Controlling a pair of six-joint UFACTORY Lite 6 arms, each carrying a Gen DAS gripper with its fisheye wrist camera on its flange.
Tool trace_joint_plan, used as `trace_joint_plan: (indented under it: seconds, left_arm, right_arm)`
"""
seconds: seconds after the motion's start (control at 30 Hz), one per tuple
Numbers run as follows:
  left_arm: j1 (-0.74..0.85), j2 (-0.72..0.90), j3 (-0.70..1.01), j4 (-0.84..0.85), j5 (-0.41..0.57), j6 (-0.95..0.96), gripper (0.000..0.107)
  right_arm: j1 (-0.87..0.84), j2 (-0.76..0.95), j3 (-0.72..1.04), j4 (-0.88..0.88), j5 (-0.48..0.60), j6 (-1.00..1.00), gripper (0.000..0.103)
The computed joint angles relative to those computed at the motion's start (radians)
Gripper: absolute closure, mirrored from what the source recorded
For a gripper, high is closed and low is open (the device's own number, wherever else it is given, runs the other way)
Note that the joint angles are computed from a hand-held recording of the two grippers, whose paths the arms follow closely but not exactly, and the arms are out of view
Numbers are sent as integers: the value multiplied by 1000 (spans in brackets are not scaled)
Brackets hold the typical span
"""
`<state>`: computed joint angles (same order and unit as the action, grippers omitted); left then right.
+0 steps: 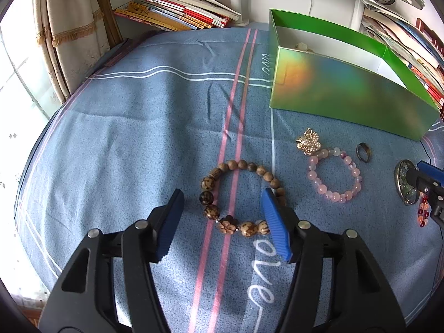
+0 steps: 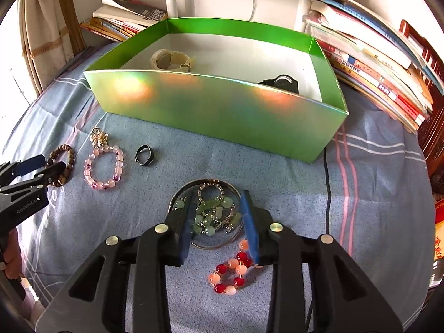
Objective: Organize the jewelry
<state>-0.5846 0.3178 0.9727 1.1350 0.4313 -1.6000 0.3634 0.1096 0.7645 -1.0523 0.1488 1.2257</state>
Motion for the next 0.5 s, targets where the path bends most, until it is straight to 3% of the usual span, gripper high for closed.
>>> trace_joint_plan:
  seconds: [0.03,0.07,0.2,0.23,0.5]
  left_arm:
    - [0,-1,0,1,0,0,48]
    - [-2,0,1,2,2,-2,48]
    - [-2,-4,-5,9,-1,-7,48]
    - [-2,-4,-5,7,-3,-4,48]
    - [-9,-3,-2,11,-15,3,48]
  right_arm:
    - [6,0,-1,-32,8,31,70]
    - [10,-1,-3,-57,11,55,79]
    - [2,-11,-6,0,1,-1,85]
    - [3,-18,-9,-11,4,10,93]
    - [-15,-81,-38,-8,5,4,95]
